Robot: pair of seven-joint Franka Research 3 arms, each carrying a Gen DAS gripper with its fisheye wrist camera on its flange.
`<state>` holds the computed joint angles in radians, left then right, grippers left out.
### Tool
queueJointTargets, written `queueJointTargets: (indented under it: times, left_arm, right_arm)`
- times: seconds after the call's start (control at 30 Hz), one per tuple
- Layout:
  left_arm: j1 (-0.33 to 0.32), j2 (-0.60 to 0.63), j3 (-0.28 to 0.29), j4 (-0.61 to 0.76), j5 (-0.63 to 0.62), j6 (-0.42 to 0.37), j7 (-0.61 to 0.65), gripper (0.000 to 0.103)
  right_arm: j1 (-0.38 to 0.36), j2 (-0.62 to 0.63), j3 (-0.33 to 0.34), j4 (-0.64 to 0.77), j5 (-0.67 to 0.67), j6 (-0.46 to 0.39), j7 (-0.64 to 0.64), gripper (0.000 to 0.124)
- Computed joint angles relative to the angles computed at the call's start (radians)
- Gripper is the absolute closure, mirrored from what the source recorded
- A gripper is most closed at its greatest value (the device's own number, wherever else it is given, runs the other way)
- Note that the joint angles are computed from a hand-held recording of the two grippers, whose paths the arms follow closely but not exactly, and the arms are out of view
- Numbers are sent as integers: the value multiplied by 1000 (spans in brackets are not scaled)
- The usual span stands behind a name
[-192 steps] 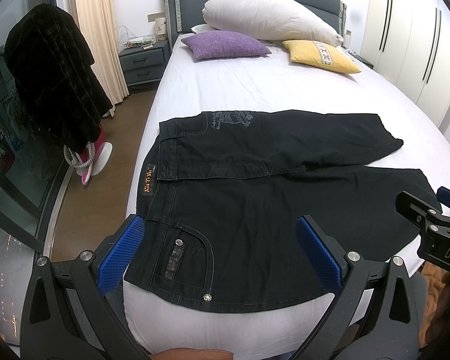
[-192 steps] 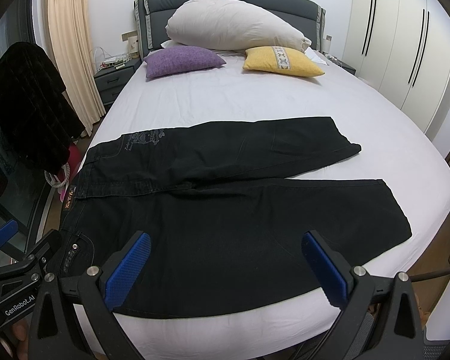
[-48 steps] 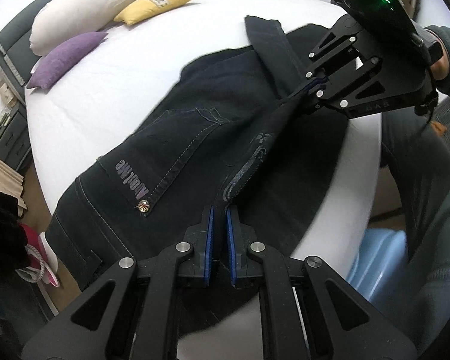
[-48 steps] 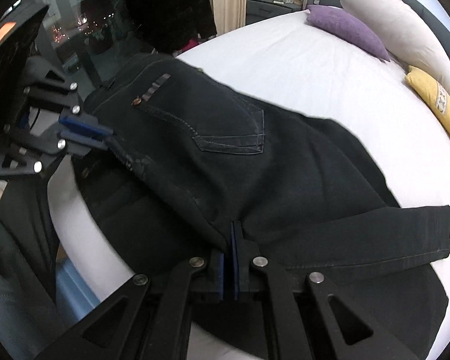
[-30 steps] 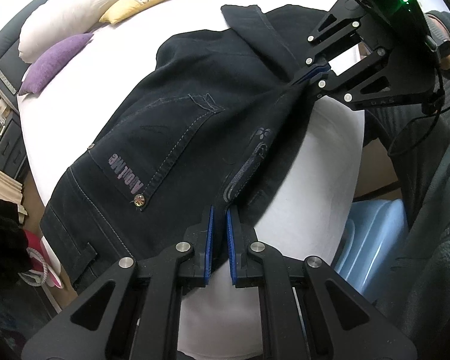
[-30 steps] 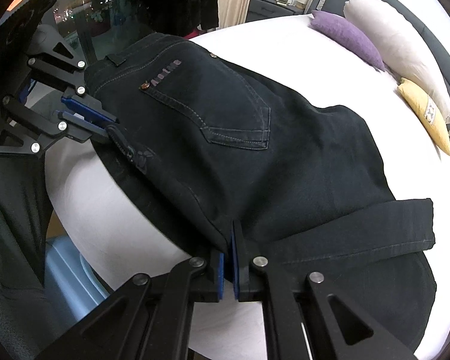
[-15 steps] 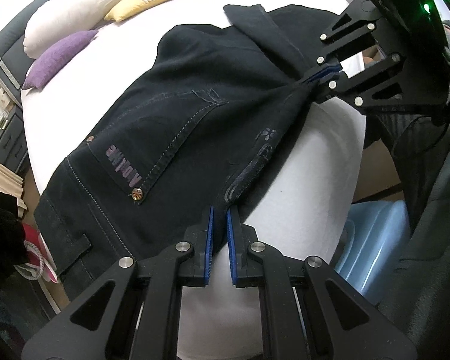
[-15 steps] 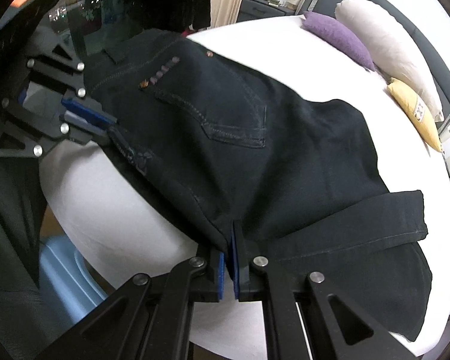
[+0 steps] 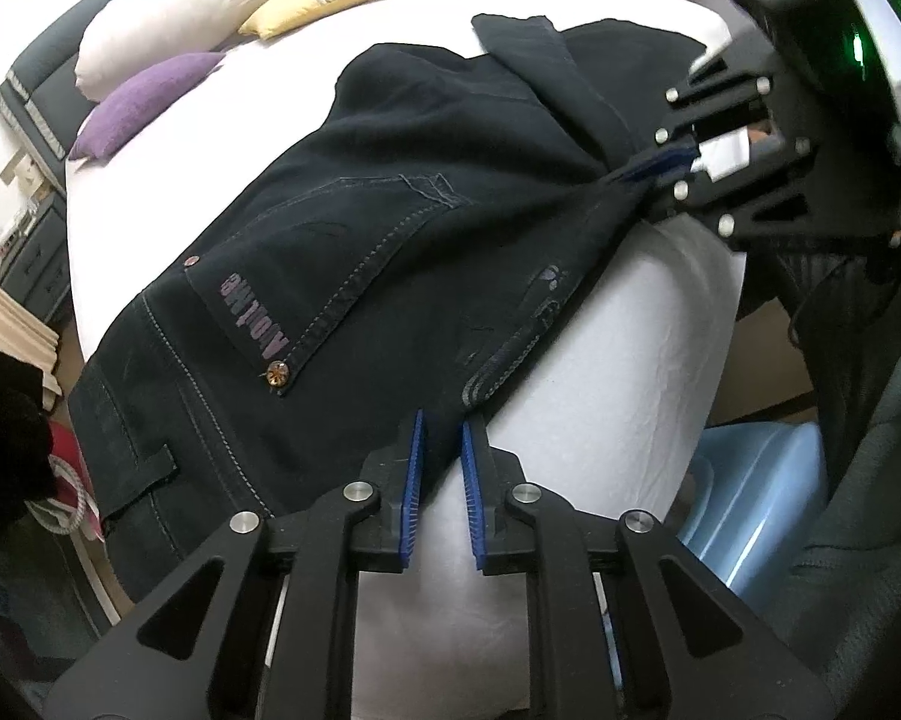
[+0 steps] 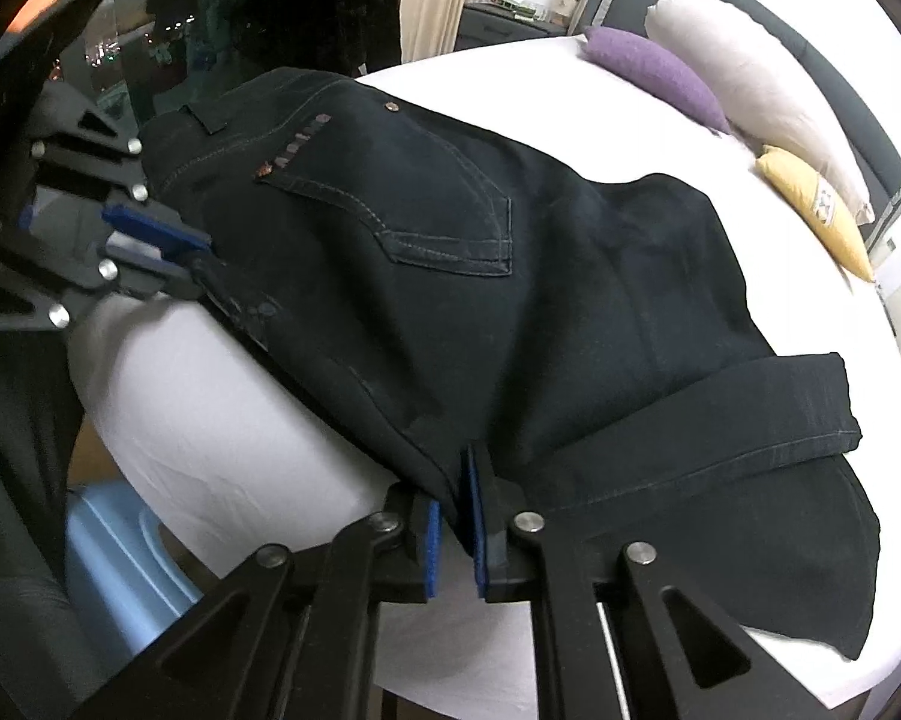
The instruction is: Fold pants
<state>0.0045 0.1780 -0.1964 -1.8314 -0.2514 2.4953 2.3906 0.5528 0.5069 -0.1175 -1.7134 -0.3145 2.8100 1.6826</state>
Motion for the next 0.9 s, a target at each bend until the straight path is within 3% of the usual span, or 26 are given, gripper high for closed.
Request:
queueJointTargets:
  times: [0.03,0.1,0.13,0.17,0.2,0.27,0.37,0.47,0.53,0.6,0.63,0.7,0.77,0.83,0.9]
  left_arm:
    - [-1,0,4,12,10,-21,-20,85]
    - [-3,-8,14,42,38,-73,-64,69]
    - [1,-18,16,47,34,-90,-66,59]
    - [6,-34,19,50,25,-102,-65,36]
    - [10,-51,21,40,11,-91,-57,29]
    - [15,-68,25,54,-38,-104,-36,29]
    - [10,-20,22,148,-109,-132,-74,29]
    - [-6,76,2,249,-111,-119,-140,30]
    - [-12,155,-12,334,-104,-139,-205,38]
    - [-43,268,0,452,-23,-186,-332,45]
    - [-53,300,5,479,22,-201,-371,46]
    - [-65,353,16,515,91,-227,-449,51]
    - [-29,337,-16,478,72,-193,-442,50]
    - [-30,326,-14,482,102,-202,-478,50]
    - [-27,324,-26,511,111,-213,-492,52]
  right_arm:
    - [18,-6,-22,-10,-20,10,26,109]
    - [-4,-27,3,-28,7,9,17,100]
    - [-48,-46,50,-44,61,10,-24,92]
    - [-89,-66,94,-64,118,19,-71,77]
    - [-100,-88,102,-88,143,35,-84,74]
    - [-123,-133,118,-131,195,71,-105,74]
    - [-222,-138,224,-123,385,110,-217,74]
    - [-337,-46,364,-2,615,91,-364,83]
    - [-364,31,400,95,709,53,-395,86]
    - [-338,109,364,198,763,-10,-359,86]
    - [-303,152,307,250,728,-54,-272,88]
    - [-240,167,204,251,657,-56,-145,124]
    - [-264,137,214,196,714,-17,-154,124]
    - [-242,87,165,122,667,25,-79,124]
    - [-281,43,195,62,703,66,-110,120]
